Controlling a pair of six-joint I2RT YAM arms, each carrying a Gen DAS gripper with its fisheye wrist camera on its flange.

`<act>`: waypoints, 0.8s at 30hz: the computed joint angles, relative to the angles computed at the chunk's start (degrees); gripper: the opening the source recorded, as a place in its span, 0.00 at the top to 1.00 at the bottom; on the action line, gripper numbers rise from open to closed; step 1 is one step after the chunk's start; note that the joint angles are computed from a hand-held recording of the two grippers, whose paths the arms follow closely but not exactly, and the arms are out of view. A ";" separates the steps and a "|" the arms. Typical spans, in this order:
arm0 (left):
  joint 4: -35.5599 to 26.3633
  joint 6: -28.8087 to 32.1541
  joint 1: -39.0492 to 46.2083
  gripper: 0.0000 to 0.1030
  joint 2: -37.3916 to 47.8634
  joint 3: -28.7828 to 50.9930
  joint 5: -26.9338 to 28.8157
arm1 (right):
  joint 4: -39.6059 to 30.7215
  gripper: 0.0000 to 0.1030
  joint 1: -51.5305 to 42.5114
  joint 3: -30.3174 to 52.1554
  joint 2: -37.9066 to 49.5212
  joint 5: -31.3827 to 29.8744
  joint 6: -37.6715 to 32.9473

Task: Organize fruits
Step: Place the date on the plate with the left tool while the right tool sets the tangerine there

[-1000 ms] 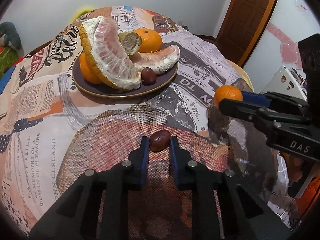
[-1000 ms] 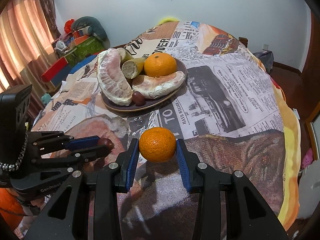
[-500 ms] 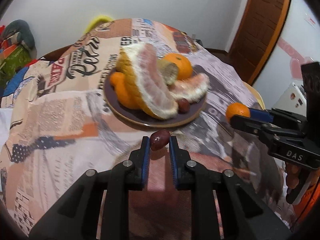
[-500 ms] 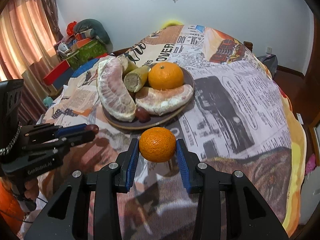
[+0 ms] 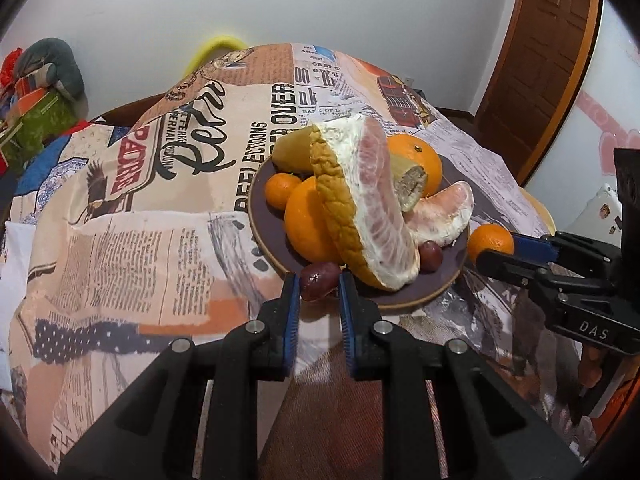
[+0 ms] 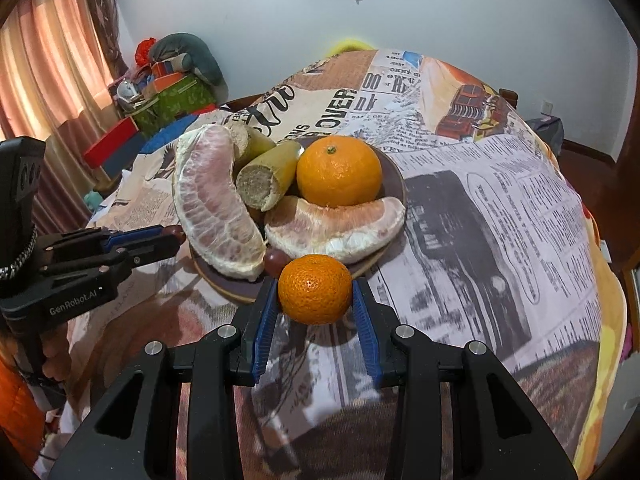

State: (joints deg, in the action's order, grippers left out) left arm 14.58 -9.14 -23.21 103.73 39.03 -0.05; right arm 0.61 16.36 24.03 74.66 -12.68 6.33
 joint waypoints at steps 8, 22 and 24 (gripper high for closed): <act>0.10 1.14 0.50 0.81 2.68 1.91 1.56 | 2.14 0.67 1.94 1.93 4.26 2.33 -0.80; 0.76 1.24 2.09 0.64 3.28 1.42 3.18 | 1.94 0.66 1.35 2.86 6.16 1.54 -1.78; 0.86 0.93 2.37 0.64 2.33 0.69 3.11 | 1.43 0.66 1.33 2.95 5.98 1.63 -1.91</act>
State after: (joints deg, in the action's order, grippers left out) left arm 15.44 -8.21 -20.84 106.06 39.73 3.06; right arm 2.04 17.69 26.99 80.64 -11.05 4.41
